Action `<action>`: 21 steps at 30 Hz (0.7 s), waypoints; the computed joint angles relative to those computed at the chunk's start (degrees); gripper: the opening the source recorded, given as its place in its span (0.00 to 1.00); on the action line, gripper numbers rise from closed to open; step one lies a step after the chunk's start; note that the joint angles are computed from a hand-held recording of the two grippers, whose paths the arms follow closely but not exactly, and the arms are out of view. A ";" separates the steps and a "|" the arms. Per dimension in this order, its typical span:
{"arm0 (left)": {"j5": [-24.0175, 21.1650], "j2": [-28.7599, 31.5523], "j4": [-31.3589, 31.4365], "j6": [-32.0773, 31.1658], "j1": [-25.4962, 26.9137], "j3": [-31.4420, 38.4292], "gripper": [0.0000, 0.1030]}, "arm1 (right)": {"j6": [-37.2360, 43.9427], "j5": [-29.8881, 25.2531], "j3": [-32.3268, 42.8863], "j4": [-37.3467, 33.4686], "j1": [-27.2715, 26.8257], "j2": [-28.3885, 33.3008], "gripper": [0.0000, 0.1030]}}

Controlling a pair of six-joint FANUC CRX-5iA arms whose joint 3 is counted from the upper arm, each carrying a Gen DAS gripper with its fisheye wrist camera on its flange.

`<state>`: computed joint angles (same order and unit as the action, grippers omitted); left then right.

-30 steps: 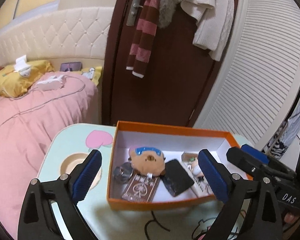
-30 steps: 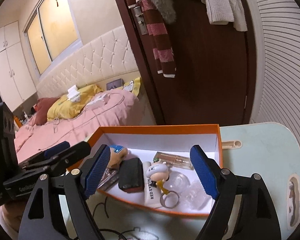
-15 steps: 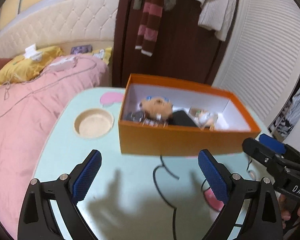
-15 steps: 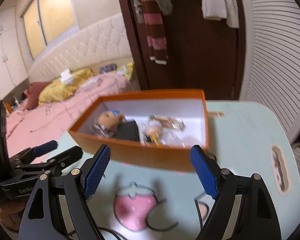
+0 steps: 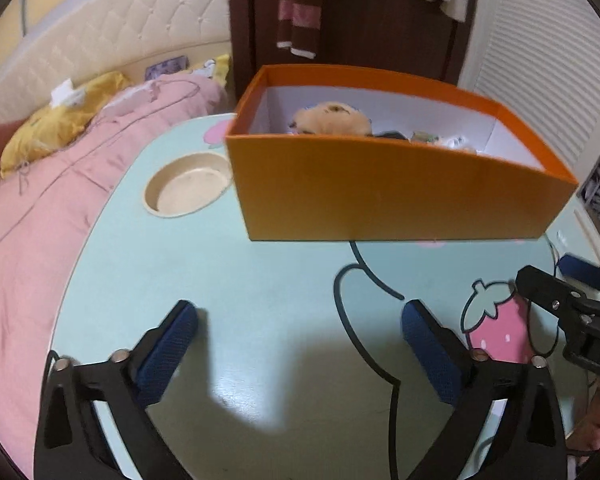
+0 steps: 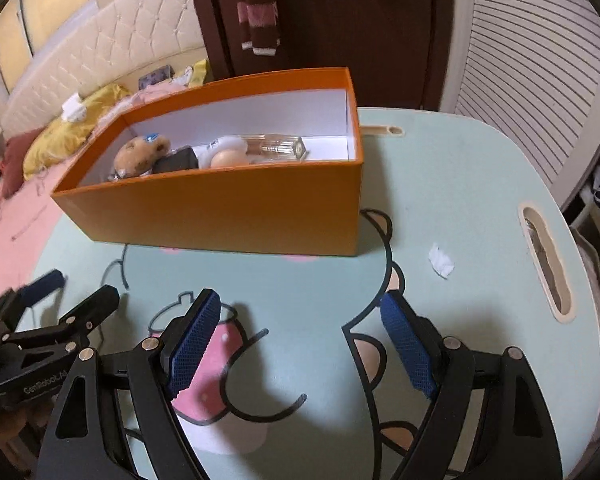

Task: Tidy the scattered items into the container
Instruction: 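Withdraw both open tools from the orange box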

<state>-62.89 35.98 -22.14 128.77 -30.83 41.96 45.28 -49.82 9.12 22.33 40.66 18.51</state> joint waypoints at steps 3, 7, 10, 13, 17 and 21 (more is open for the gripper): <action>0.09 -0.06 -0.20 0.24 -0.11 -0.14 0.99 | 1.79 -4.34 2.04 2.64 1.08 2.51 1.00; 0.25 -0.21 -0.45 0.66 -0.22 -0.42 1.00 | 1.70 -2.73 0.59 3.29 1.17 1.76 1.00; 0.36 -0.32 -0.64 0.98 -0.30 -0.63 1.00 | 1.65 -2.39 0.20 3.43 1.14 1.54 1.00; 0.45 -0.41 -0.82 1.26 -0.38 -0.79 1.00 | 1.50 -2.06 0.00 3.48 1.08 1.63 1.00; 0.46 -0.39 -1.02 1.46 -0.46 -0.79 1.00 | 1.31 -2.33 0.35 3.55 1.38 1.90 1.00; 0.53 -0.45 -1.11 1.55 -0.50 -0.92 1.00 | 1.27 -2.47 0.34 3.54 1.52 1.81 1.00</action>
